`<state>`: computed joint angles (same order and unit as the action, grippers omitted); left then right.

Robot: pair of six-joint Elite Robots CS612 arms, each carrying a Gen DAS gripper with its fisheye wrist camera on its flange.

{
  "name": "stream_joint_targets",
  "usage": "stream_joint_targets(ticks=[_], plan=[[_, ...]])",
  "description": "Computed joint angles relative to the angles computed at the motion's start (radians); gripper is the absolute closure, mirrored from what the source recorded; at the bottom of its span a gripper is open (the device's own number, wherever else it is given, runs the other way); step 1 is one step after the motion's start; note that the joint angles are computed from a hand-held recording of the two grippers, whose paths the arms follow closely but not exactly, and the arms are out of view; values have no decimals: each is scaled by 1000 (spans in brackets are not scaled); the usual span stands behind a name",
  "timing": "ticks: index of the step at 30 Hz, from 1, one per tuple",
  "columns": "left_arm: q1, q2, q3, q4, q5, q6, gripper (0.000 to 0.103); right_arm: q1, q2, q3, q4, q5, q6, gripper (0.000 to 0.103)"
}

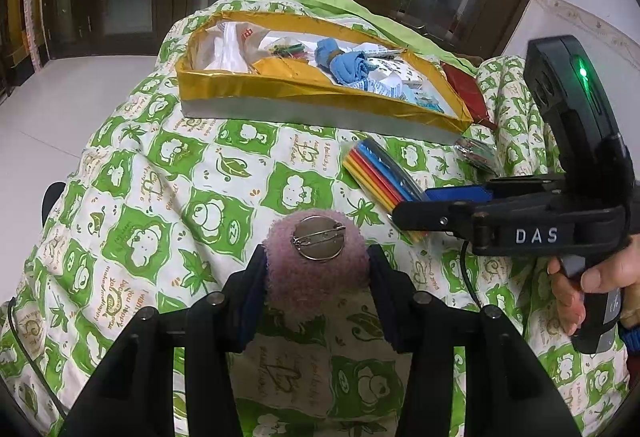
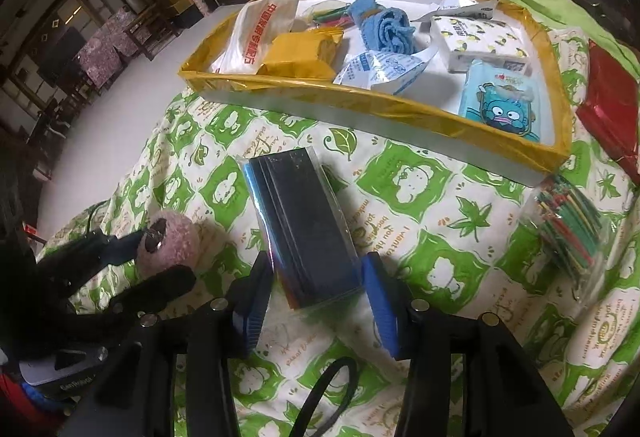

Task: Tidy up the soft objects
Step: 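Lift the pom-pom and clear bag and carry both toward the foam tray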

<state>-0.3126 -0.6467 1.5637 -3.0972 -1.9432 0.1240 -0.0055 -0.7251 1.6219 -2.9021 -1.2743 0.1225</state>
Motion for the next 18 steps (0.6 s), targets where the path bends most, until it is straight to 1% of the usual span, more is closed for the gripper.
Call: stream_joint_targets(ticks=[1, 3, 7, 8, 9, 13, 18], plan=[[-1, 0, 0, 3, 1, 2, 56, -1, 3, -4, 5, 8, 2, 49], [0, 0, -1, 9, 2, 5, 56, 0, 11, -15, 6, 12, 3, 40], [-1, 0, -1, 16, 5, 10, 56, 11, 19, -25, -5, -9, -18, 39], [-1, 0, -1, 17, 6, 11, 56, 15, 20, -26, -10, -20, -25, 44], [-1, 0, -1, 18, 6, 12, 56, 19, 20, -26, -12, -26, -40, 60], [-1, 0, -1, 19, 5, 11, 56, 27, 17, -21, -25, -47, -63, 61], [0, 1, -2, 18, 3, 9, 56, 29, 15, -16, -35, -53, -67, 61]])
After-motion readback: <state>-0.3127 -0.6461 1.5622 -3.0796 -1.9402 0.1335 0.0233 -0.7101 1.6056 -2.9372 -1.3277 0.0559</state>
